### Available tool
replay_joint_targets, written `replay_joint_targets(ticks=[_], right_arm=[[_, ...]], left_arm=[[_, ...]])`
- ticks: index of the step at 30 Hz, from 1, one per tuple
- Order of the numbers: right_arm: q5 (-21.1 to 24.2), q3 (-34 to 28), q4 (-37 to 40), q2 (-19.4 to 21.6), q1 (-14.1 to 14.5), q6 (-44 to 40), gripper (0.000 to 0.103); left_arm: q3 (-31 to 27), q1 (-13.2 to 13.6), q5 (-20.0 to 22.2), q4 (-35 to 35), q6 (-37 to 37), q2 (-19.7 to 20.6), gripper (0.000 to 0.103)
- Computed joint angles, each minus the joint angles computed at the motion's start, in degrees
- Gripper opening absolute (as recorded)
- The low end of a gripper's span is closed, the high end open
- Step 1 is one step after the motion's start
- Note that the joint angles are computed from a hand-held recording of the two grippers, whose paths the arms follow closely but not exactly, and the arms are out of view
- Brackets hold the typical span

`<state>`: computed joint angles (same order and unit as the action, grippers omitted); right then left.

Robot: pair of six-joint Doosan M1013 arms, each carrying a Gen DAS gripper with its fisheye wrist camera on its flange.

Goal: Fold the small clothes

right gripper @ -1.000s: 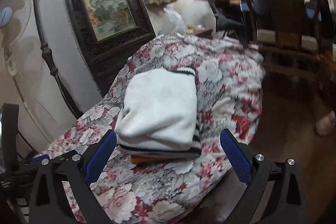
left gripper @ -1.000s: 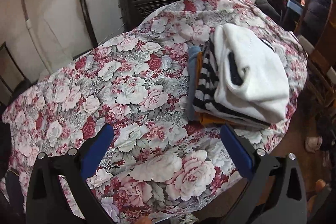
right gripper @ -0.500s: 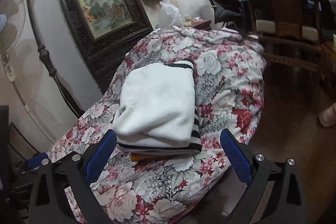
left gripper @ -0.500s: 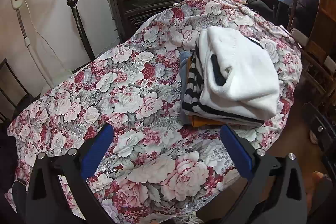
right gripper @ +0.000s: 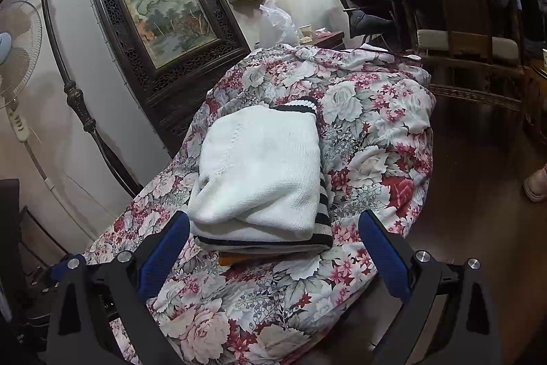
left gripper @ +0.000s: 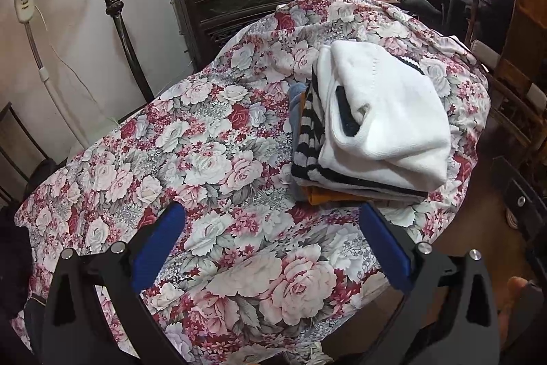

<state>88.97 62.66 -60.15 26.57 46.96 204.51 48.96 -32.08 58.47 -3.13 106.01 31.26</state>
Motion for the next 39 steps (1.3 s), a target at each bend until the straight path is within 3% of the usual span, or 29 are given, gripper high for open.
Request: replay_joint_targets(ticks=[12, 27, 39], right_arm=[[-0.4, -0.4, -0.6, 0.3, 0.5, 0.1, 0.099], [1.2, -1.7, -1.3, 1.2, 1.3, 0.0, 0.099], [1.1, -1.8, -1.2, 1.2, 1.4, 0.3, 0.099]], left_arm=[[-0.7, -0.3, 1.7, -0.2, -0.3, 0.4, 0.099], [1.3, -0.8, -1.6, 0.0, 1.0, -1.0, 0.099], [1.3, -0.8, -1.2, 0.1, 1.1, -0.9, 0.099]])
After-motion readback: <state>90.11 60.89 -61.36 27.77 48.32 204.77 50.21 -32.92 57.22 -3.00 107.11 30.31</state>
